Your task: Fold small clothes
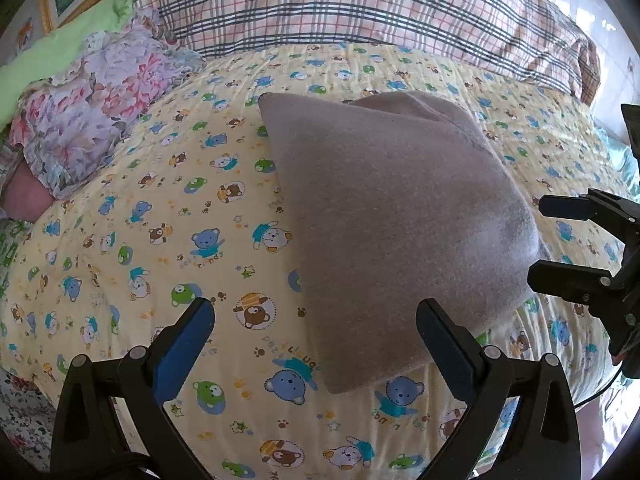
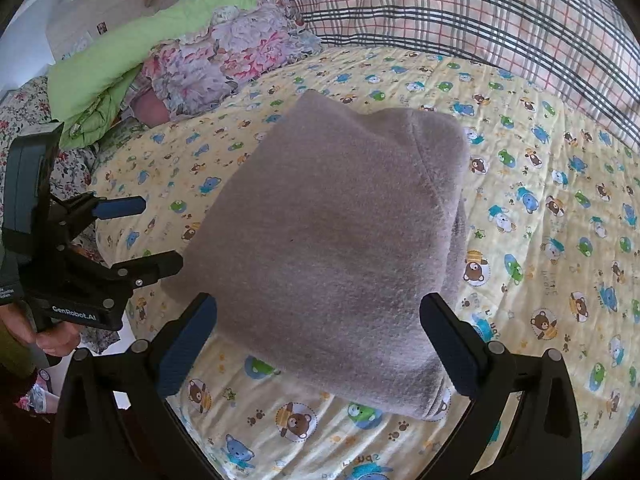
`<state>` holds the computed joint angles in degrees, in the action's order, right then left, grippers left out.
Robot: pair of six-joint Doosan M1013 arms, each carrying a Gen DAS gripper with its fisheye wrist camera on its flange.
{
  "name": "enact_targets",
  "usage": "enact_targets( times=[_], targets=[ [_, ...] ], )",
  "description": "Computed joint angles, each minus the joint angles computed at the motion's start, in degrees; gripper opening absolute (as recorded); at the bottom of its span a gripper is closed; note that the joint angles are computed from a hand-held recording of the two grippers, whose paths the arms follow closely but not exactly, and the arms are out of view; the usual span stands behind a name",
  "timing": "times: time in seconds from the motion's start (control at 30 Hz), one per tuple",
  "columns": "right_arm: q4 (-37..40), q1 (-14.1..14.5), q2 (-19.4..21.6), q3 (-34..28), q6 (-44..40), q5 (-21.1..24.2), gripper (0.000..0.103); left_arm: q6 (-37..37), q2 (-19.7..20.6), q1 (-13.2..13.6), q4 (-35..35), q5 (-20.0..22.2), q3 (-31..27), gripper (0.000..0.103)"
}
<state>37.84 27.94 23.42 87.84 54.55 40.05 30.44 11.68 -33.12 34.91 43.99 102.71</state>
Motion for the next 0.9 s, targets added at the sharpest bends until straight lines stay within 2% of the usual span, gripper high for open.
enact_targets(
  times=[0.9],
  targets=[
    [-0.22, 0.1, -0.06, 0.0, 0.47, 0.08, 0.101, 0.45, -0.3, -0.23, 0.78, -0.86, 0.25, 0.101]
  ],
)
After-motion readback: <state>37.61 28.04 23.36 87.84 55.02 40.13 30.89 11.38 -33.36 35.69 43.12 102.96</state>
